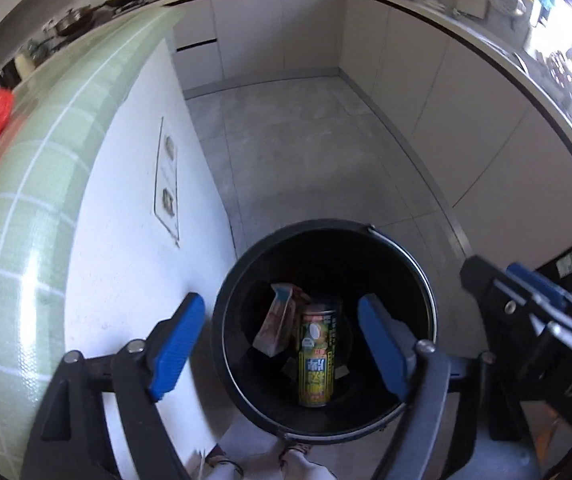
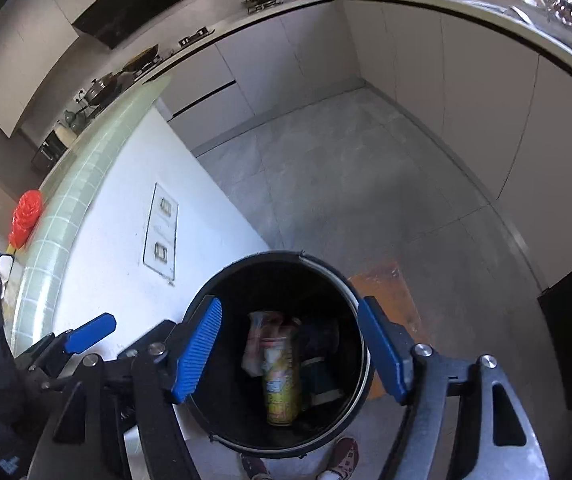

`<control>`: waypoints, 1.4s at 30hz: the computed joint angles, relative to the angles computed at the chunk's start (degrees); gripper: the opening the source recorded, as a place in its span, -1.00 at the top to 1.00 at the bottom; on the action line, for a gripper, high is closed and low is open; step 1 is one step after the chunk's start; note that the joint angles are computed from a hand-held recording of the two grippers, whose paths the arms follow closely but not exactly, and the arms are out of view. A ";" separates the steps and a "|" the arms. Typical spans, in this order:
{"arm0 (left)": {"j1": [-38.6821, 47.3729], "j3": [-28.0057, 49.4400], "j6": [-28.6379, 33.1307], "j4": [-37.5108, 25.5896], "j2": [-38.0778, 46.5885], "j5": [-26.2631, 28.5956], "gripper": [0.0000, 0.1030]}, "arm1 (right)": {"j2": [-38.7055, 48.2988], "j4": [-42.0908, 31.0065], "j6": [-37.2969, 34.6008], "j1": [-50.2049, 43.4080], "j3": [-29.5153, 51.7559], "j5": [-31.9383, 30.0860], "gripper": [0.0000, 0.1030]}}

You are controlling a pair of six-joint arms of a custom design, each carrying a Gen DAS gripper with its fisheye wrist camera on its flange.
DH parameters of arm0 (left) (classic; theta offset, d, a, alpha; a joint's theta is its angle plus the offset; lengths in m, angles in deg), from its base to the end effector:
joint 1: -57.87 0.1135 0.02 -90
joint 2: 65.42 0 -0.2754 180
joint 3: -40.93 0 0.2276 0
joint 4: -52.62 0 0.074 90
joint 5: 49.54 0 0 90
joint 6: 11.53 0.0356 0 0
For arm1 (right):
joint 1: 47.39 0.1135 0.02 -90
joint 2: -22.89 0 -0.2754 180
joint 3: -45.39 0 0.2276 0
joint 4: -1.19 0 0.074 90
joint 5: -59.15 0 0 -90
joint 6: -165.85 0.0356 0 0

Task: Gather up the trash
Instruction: 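Carry the carton and spray can to the black bucket and open both grippers, then move both open tools back over the table toward the yellow cloth and tissue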

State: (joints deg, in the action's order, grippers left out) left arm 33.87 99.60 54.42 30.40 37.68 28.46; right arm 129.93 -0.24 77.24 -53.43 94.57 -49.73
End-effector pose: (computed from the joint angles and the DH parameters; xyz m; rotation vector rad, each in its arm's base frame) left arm 0.2662 -0.1104 0.1225 -0.0595 2.6858 0.0319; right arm 0.2765 -0.0177 0.0915 0.0494 2.5691 0.3978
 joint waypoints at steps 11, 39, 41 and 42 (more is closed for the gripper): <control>-1.29 1.87 -0.14 -8.08 -10.01 2.30 -0.65 | -13.95 -7.33 3.94 -1.89 -2.61 1.43 -0.42; 53.86 -1.13 35.26 -24.06 -45.49 24.82 -0.67 | -29.23 -33.55 34.13 52.53 16.52 37.83 -0.53; 61.41 -0.29 39.92 -24.41 -44.37 29.09 -0.67 | -25.76 -33.66 36.11 56.80 19.71 39.81 -0.53; 65.20 0.47 42.32 -24.41 -43.09 31.30 -0.67 | -23.89 -33.75 37.03 58.80 21.42 40.78 -0.53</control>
